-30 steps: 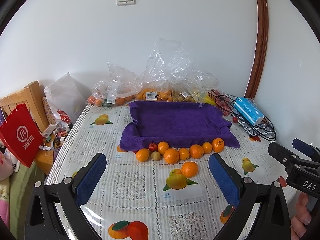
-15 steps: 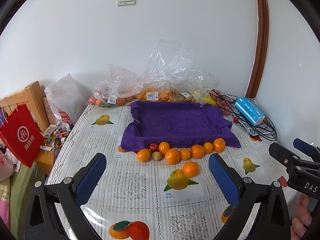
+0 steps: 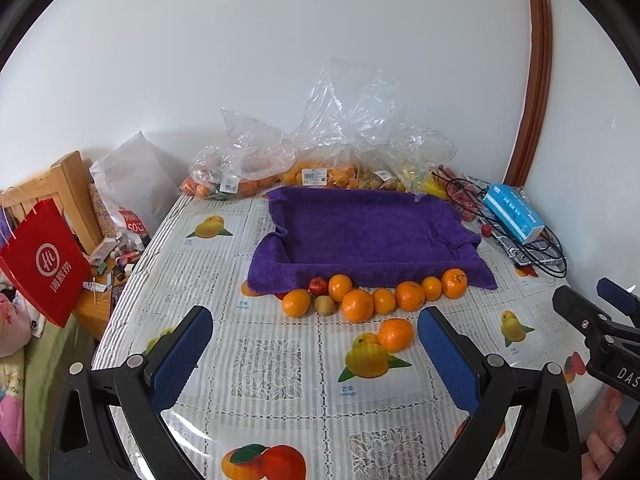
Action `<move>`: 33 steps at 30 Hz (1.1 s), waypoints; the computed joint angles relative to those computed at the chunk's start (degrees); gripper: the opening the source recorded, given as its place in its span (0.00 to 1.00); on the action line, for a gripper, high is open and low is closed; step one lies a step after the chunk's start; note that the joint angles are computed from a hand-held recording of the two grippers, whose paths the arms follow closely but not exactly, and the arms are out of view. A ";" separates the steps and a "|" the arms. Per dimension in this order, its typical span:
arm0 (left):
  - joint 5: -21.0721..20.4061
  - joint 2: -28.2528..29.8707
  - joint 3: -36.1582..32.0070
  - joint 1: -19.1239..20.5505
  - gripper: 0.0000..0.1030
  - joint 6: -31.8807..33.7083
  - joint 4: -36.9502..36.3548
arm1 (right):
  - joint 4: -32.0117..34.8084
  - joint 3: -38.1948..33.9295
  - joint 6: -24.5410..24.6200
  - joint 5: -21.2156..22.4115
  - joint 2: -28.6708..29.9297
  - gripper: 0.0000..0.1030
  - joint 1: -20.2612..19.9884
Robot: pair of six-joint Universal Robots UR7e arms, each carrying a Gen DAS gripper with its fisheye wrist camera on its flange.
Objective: Organize fruits
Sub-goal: 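Move both tools down toward the row of oranges beside the purple towel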
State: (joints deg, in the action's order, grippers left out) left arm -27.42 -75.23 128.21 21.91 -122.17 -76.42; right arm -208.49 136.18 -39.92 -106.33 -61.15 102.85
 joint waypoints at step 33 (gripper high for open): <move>3.93 -6.40 8.20 18.44 0.94 24.11 -27.93 | 11.11 -19.99 3.16 0.10 18.90 0.57 -6.53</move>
State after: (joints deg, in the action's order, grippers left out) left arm -23.49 -81.63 136.41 40.35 -98.07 -104.35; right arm -197.38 116.19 -36.76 -106.23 -42.24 96.32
